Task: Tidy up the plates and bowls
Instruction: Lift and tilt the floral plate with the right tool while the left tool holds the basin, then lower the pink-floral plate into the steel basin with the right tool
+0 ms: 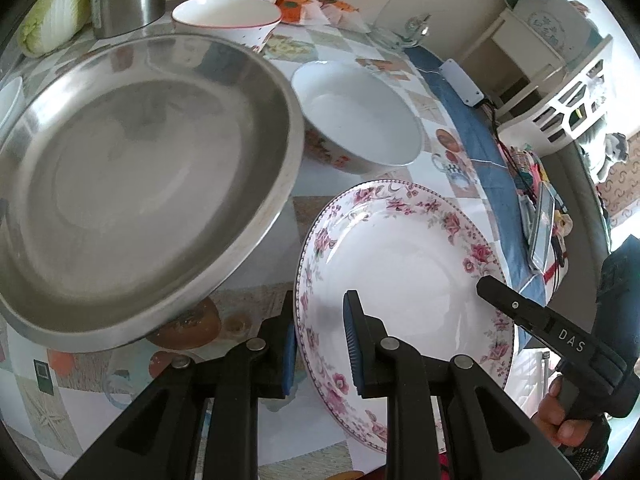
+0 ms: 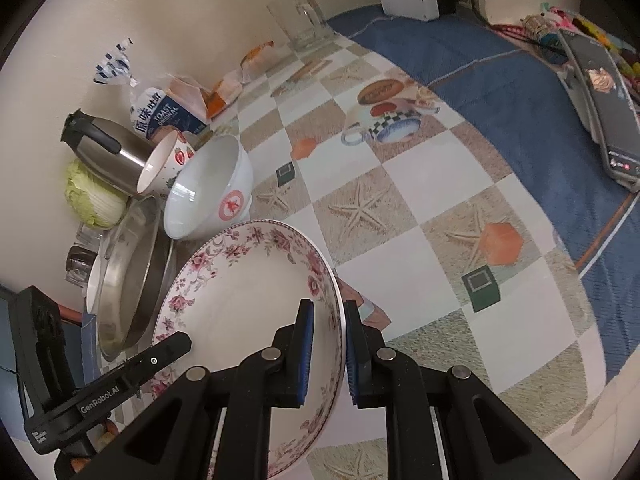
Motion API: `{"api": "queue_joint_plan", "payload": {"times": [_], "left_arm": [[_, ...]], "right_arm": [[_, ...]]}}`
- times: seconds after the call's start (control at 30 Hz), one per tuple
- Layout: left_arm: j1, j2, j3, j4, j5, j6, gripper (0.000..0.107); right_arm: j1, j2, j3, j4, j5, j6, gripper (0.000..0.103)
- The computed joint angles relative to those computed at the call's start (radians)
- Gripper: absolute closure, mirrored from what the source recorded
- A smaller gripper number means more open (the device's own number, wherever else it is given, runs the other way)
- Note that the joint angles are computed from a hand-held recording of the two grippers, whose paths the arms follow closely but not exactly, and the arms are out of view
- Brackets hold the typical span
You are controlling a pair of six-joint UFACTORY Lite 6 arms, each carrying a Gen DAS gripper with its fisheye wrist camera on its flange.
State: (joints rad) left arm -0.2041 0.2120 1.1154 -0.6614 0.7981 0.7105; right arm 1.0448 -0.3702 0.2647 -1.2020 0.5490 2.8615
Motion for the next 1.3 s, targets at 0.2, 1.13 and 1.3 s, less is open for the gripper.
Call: {"api": "queue_joint_plan", "payload": {"times": [0.2, 1.13, 1.3], "left_arm": [[0.01, -0.012, 0.005, -0.019, 0.016, 0.031, 0.084], [0.247, 0.034, 0.195, -0.123, 0.092, 0.1, 0.084], [0.324, 0.105, 0.27, -0.129, 0.109, 0.097, 0.084]], "right_arm": [[0.067, -0.027, 0.018, 0.083, 0.093, -0.05, 0.088], [-0.082, 0.204, 0.427, 0.136, 0.097, -0.455, 0.088], [-0.156, 0.341, 0.581, 0.144, 0.028, -0.566, 0.088]]}}
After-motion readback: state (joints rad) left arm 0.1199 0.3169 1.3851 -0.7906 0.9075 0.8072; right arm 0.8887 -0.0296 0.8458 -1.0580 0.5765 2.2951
